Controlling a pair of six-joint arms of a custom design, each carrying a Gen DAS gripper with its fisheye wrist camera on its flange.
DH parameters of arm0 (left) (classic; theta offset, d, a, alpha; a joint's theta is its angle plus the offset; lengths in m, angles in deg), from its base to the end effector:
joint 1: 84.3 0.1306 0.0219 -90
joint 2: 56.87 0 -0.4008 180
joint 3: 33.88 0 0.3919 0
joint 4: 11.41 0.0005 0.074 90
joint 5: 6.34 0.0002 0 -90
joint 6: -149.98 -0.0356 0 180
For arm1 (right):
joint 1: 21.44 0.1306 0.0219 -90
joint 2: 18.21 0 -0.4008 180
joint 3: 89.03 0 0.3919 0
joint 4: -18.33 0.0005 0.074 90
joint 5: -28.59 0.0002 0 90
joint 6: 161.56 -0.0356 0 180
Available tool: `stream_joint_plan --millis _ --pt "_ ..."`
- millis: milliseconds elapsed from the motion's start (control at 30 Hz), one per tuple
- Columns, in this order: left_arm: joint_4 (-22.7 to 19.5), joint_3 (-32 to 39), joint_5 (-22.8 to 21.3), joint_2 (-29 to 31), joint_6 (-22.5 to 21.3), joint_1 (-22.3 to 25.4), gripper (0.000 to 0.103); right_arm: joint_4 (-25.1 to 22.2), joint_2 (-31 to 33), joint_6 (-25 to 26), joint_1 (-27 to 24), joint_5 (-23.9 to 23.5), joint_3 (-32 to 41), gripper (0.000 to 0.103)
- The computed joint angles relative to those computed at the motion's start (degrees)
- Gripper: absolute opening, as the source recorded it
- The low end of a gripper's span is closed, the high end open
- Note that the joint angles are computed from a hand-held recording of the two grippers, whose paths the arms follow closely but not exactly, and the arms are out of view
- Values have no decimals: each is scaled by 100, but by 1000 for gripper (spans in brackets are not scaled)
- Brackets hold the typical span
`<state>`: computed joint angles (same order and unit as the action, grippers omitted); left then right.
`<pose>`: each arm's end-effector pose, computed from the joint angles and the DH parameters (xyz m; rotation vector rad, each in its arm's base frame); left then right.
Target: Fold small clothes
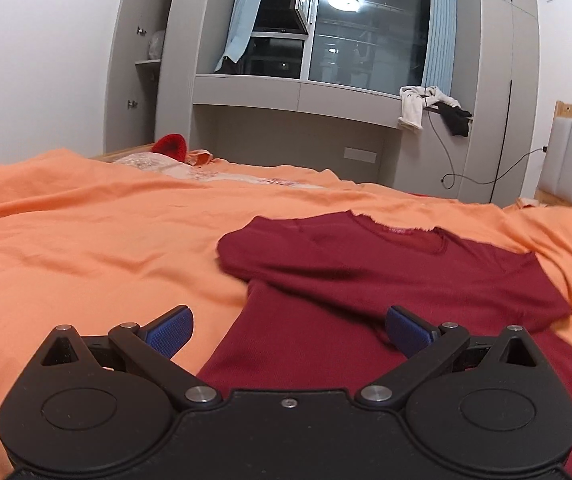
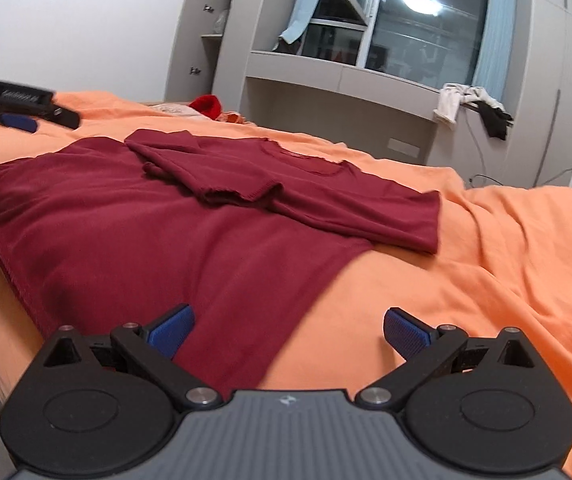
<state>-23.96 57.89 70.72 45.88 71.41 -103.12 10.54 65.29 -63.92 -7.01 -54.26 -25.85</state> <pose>0.5653 -0.1848 0.4033 -0.0191 1.9723 -0.1210 0.4277 0.1050 0.3410 -0.3180 2.0330 -0.0552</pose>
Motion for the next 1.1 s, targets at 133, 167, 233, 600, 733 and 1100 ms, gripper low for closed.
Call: stream_joint_plan --millis 133,167,233,600,733,1100 --pt "135 -431 -133 -267 27 -47 102 104 -236 -2 -30 207 -289 103" --pt "165 -515 -181 -319 3 -60 102 150 -295 23 -3 290 -359 103" --pt "215 -660 -301 -403 -46 -98 102 319 -449 150 14 387 -541 103" --pt "266 -1062 -443 -677 59 -177 102 1029 -698 1914 679 100 -1112 103" --pt "240 -1064 -479 -661 -22 -230 102 1355 -390 2754 986 596 -1167 103" --pt "253 -1067 -500 -624 -165 -287 102 4013 766 5855 1334 1855 -1458 103"
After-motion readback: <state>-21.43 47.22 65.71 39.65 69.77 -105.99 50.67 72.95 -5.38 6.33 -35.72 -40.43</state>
